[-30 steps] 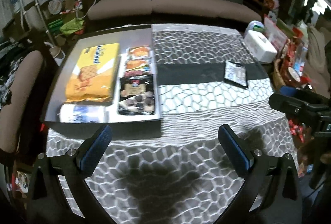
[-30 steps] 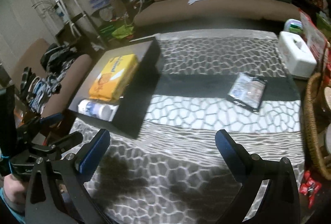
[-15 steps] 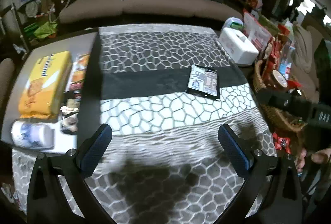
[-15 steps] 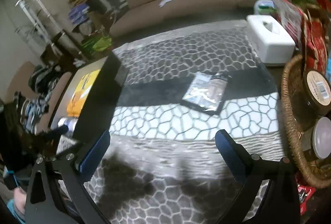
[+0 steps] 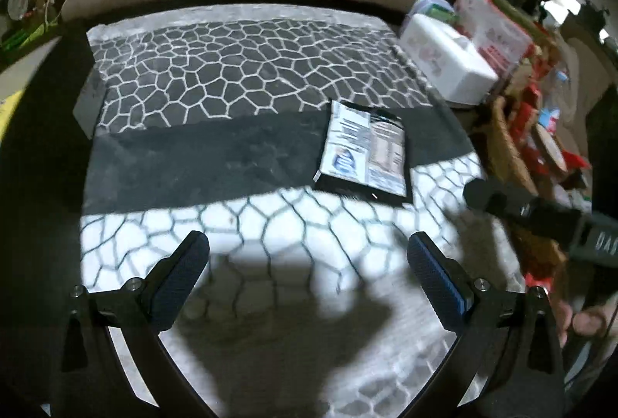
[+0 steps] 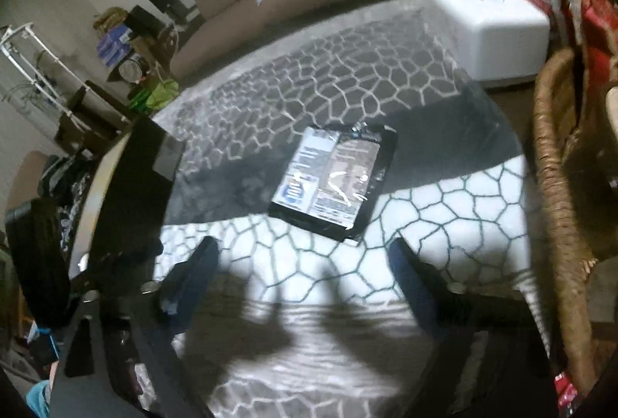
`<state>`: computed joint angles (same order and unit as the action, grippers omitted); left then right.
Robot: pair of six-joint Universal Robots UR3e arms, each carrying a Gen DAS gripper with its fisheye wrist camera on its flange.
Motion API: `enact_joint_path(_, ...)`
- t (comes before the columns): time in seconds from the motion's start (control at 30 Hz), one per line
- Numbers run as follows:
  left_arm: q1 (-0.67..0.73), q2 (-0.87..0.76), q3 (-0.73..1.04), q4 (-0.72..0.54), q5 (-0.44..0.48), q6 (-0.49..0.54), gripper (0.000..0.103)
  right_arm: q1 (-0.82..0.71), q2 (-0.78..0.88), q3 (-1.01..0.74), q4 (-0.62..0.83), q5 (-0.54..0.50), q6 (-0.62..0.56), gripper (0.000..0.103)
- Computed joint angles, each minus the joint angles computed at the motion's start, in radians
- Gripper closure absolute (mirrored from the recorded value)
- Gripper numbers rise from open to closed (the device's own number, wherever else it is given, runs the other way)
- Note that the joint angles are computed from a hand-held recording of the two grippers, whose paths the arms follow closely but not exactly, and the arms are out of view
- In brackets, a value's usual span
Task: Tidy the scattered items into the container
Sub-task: 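Move both grippers across the table to the black Quaker snack pack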
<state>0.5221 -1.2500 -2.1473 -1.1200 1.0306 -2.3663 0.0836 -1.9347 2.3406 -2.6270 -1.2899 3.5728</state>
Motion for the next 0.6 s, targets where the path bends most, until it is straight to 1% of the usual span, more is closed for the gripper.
enact_joint_path(0.03,-0.014,-0.041,-0.002,0.044,-0.007,-0.026,0.0,-0.035,0.023,0.023,-0.027,0.041,-0.011,0.026)
enact_joint_path(0.07,-0.025,-0.09,0.002,0.084,-0.022,-0.057,0.0,-0.049,0.04,0.033,-0.045,0.056,-0.014,0.027)
enact_joint_path(0.13,-0.043,-0.155,0.014,0.135,-0.042,-0.097,0.001,-0.07,0.081,0.044,-0.09,0.065,-0.028,0.027)
enact_joint_path(0.23,-0.083,-0.256,0.043,0.215,-0.05,-0.141,0.006,-0.115,0.147,0.049,-0.154,0.095,-0.056,0.028)
enact_joint_path(0.37,-0.088,-0.35,0.078,0.247,-0.092,-0.171,0.007,-0.164,0.214,0.037,-0.199,0.133,-0.081,0.028)
enact_joint_path(0.47,-0.106,-0.416,0.109,0.276,-0.089,-0.195,0.023,-0.197,0.261,0.035,-0.237,0.164,-0.093,0.03)
enact_joint_path(0.5,-0.115,-0.432,0.12,0.28,-0.086,-0.2,0.034,-0.206,0.279,0.033,-0.252,0.173,-0.092,0.032)
enact_joint_path(0.53,-0.124,-0.448,0.13,0.281,-0.082,-0.201,0.039,-0.221,0.297,0.038,-0.274,0.192,-0.09,0.032)
enact_joint_path(0.6,-0.139,-0.467,0.138,0.3,-0.078,-0.21,0.039,-0.244,0.33,0.044,-0.314,0.221,-0.088,0.036)
